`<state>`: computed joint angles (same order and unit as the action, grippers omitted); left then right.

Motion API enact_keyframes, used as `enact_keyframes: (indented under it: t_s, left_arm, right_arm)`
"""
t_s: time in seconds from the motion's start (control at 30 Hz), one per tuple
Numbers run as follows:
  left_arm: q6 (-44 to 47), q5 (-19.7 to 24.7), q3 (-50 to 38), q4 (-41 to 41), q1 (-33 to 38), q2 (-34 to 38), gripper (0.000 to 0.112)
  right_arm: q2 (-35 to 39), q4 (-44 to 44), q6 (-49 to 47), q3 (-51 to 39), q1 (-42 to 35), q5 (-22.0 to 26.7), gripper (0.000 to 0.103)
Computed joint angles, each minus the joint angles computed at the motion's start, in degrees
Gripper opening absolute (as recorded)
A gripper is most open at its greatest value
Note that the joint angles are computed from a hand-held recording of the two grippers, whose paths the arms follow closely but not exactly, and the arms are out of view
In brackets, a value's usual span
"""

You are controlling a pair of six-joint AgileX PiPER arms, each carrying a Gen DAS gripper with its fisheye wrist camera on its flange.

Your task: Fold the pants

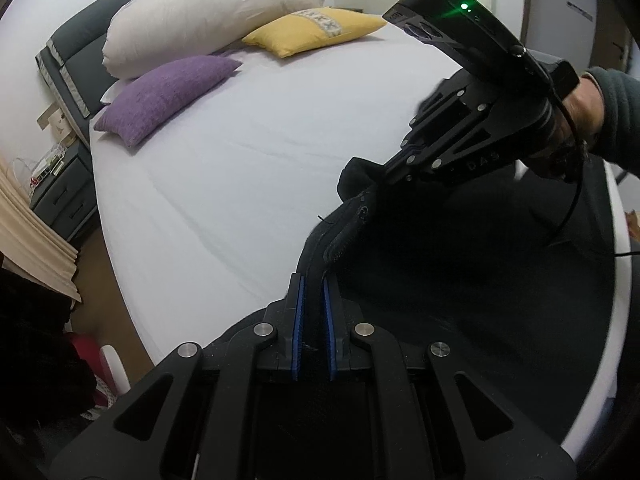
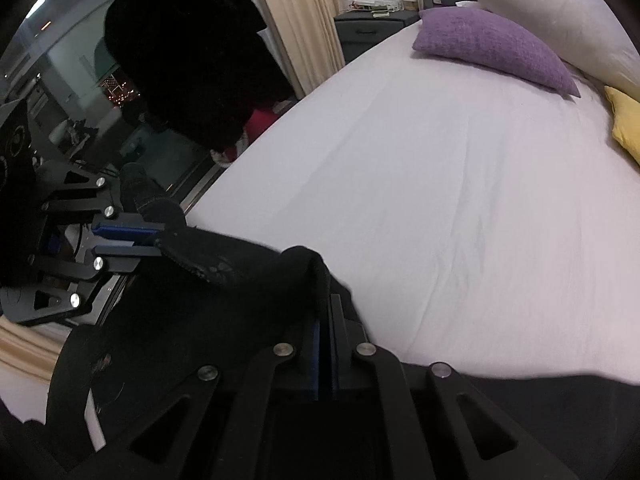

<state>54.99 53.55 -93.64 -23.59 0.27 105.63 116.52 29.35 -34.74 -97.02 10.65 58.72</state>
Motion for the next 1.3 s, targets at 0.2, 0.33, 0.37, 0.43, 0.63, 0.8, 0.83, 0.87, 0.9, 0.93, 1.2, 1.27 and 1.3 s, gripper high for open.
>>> enact_keyframes:
  t_s: [0.2,0.33,0.37,0.43,0.63,0.8,0.83,0.87,0.9,0.93,1.2,1.27,1.3]
  left_arm:
    - [7.68,-3.52,20.52,-3.63,-1.37,-14.25,0.008]
    - [10.05,-4.33,31.90,-4.80,-1.55,-22.79,0.008]
    - [10.24,-4.40,33.61,-5.05,-1.38,-24.07,0.008]
    - [10.18,-4.24,36.87,-5.28,-1.19,-26.91,0.008]
    - [10.81,-4.79,45.57,-3.44,-1.22,-36.25,0.008]
    - [13.80,-1.94,49.32,-4.58,2.68,-41.46,0.008]
    - [14.31,-1.94,50.51,-4.27,3.08,-42.71,0.008]
    - [14.77,-2.13,52.25,-3.79,3.31,-44.32,0.008]
    - [15.51,-2.01,52.47,-3.84,3.94,-44.30,0.008]
    - [16.05,-1.94,54.00,-3.66,4.39,-45.50,0.008]
    - [23.58,0.14,59.91,-4.94,8.94,-50.64,0.008]
    - [25.29,1.08,61.65,-4.98,10.06,-52.67,0.008]
    - [25.74,0.96,61.68,-5.12,10.14,-52.32,0.008]
  right_arm:
    - [-13.40,-3.89,-4.52,17.33,1.02,-3.46,0.005]
    - [-20.48,-8.08,-5.39,25.87,2.42,-6.25,0.005]
    - [-22.42,-9.08,-5.37,27.95,3.03,-7.00,0.005]
    - [-27.03,-13.25,-3.44,32.89,6.12,-9.54,0.005]
    - [-35.31,-29.01,9.98,42.99,18.04,-16.46,0.005]
    - [-37.79,-51.69,31.67,48.81,32.64,-17.81,0.004]
    - [-37.88,-54.85,35.61,49.75,35.51,-17.15,0.004]
    - [-37.36,-56.59,37.89,50.05,37.14,-16.95,0.004]
    - [-37.09,-58.23,40.26,50.59,38.70,-16.86,0.004]
    - [-36.95,-59.35,42.27,51.06,39.92,-16.87,0.004]
    - [-35.73,-70.27,58.70,54.15,52.35,-12.35,0.004]
    - [-35.86,-71.32,60.69,55.43,54.11,-11.78,0.004]
    - [-35.36,-71.48,61.41,55.51,54.22,-12.16,0.004]
